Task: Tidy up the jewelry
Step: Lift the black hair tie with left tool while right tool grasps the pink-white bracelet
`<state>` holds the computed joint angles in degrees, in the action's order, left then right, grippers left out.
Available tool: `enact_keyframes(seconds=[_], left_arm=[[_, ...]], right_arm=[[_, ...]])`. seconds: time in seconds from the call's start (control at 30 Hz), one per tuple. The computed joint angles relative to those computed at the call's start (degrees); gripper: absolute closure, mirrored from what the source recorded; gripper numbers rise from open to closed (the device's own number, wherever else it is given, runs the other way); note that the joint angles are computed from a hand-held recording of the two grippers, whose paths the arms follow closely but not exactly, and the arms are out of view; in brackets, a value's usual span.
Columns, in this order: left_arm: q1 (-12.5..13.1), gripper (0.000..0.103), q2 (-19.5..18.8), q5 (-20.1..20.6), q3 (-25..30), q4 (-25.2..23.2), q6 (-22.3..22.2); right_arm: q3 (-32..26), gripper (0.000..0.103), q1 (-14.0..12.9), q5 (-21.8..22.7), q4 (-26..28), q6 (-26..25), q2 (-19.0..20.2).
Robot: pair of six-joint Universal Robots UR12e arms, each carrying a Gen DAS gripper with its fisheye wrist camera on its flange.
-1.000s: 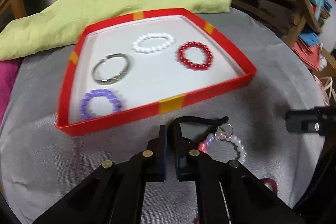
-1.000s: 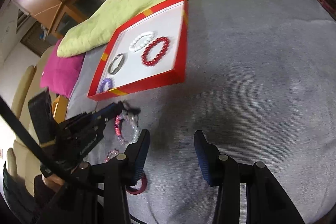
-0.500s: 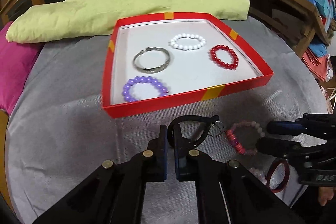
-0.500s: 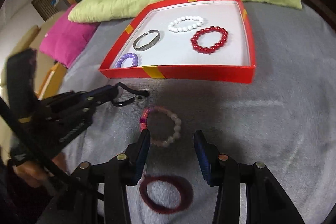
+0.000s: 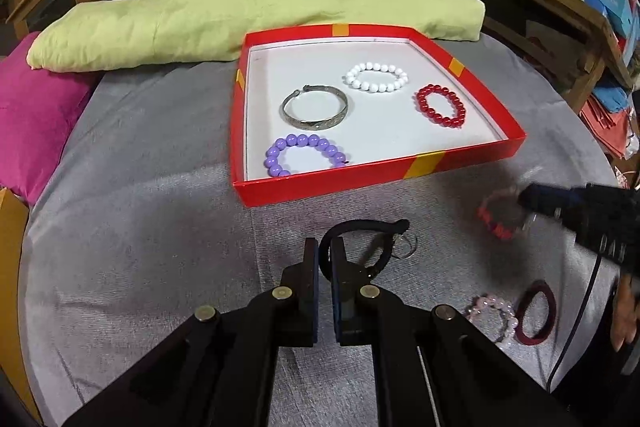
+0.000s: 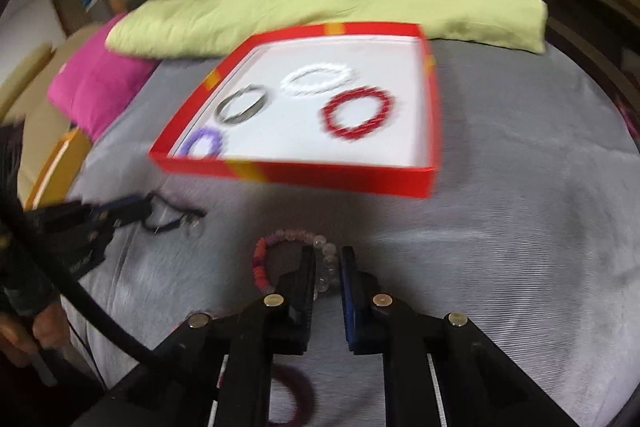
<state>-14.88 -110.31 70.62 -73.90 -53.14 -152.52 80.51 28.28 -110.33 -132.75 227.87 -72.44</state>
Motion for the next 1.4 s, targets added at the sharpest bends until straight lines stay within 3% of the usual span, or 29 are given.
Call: enact_keyframes(seconds=[0.13,0.4,0.5,0.57,0.63,0.8,0.93,0.97,1.1,1.4], left_arm=[[-0.08,0.097,0.03,0.03,-0.11,-0.64,0.67],[-1.20,0.095,-1.01,3.98,1.23,-3.55,1.31],[-1.24,0.084,-1.24,3.88,1.61,-3.81,0.93],[-1.22,0.065,-1.36,3.72,1.78,-3.72,0.51],[-1.26,0.062,-1.38,3.60,1.66,-3.43,0.18],[-1.40,0.062,-1.25,3.00,1.04,-2.30,0.71],[-1.38,0.092,-0.75,0.99,0.16,-1.67,2.74],[-1.38,0.094,-0.52,0.36,-0.23,-1.23,3.46],[-1.30,0.096,-0.19,-0.79,-0.75,0.14,3.59],[-0.73,0.096,0.80,-4.04,-1.12,1.73,1.45]], right_arm=[[2.92,0.090,-0.99,-0.04,-1.34,3.17,-2.07],[5.11,0.090,-2.22,2.53,0.64,6.31,-3.77],[5.42,0.089,-2.44,3.31,0.66,6.27,-4.01],[5.55,0.086,-2.52,3.71,0.75,6.84,-4.06],[5.63,0.086,-2.60,3.91,0.57,7.16,-4.08],[5.17,0.077,-2.32,3.30,0.52,6.35,-3.66],[4.42,0.081,-1.68,1.11,1.39,4.33,-3.08],[4.37,0.091,-1.58,0.66,1.39,4.02,-3.04],[4.34,0.094,-1.37,0.07,0.33,3.30,-2.98],[6.76,0.094,-1.42,0.14,-10.49,2.39,-4.15]])
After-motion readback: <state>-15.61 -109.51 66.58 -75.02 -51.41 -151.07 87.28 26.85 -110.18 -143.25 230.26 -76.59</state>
